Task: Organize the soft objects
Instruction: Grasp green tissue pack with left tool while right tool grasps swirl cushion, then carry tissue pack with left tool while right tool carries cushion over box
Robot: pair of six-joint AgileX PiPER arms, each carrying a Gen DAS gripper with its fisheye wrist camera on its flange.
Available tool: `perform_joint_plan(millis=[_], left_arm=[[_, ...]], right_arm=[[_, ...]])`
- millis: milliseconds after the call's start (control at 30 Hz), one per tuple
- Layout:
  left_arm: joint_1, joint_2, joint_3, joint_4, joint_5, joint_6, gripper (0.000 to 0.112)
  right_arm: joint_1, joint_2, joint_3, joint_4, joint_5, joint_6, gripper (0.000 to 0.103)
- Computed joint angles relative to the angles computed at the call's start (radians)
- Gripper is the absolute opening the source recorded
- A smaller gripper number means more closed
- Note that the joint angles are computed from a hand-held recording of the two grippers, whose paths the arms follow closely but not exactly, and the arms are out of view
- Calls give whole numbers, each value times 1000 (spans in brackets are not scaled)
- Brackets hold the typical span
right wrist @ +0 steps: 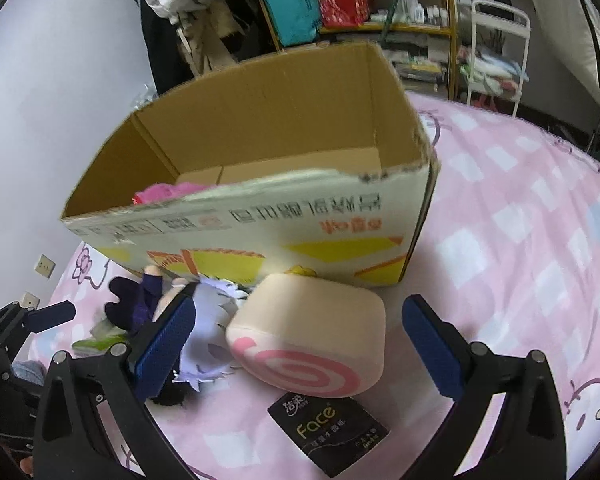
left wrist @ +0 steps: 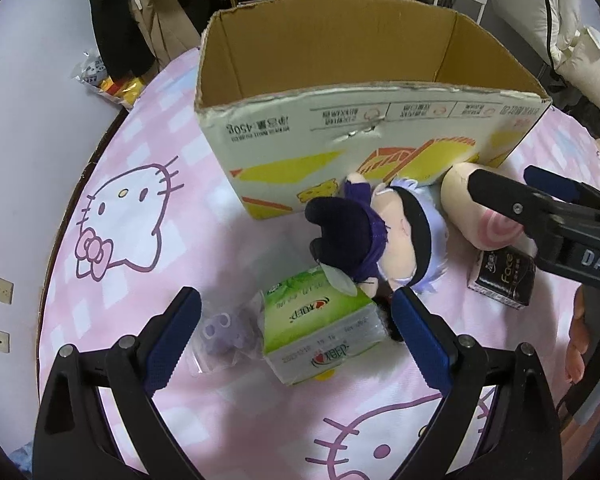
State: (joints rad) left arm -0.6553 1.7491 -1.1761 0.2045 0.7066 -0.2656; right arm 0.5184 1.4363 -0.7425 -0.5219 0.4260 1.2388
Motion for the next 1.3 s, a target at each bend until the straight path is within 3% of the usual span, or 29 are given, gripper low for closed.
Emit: perform_joint_plan(millis=[67,167,233,367,733,933,1300], left_arm=[[1,-2,3,1,-2,-2,91],[21,-7,10,-64,-11,59,75],[35,-14,16,-126,-17,118,55],[35,-23,30,-129,-30,125,54],[29,-111,94,-78,-69,57,54],[30,-166,127,-56,-101,27,53],[62,-272,185,-38,-185,-6,53]], right_arm=[[-21,17,3,47,-25,-54,103],[-45,34,2,123,-39,-136,103],[-51,46,-1,152,-37,-170,103],[-63,69,-13,243,-24,-269,90],[-21,36,-5,147,6,-170,66],[33,4,-6,46,52,-58,60],[100,-116,4,-66,146,85,60]])
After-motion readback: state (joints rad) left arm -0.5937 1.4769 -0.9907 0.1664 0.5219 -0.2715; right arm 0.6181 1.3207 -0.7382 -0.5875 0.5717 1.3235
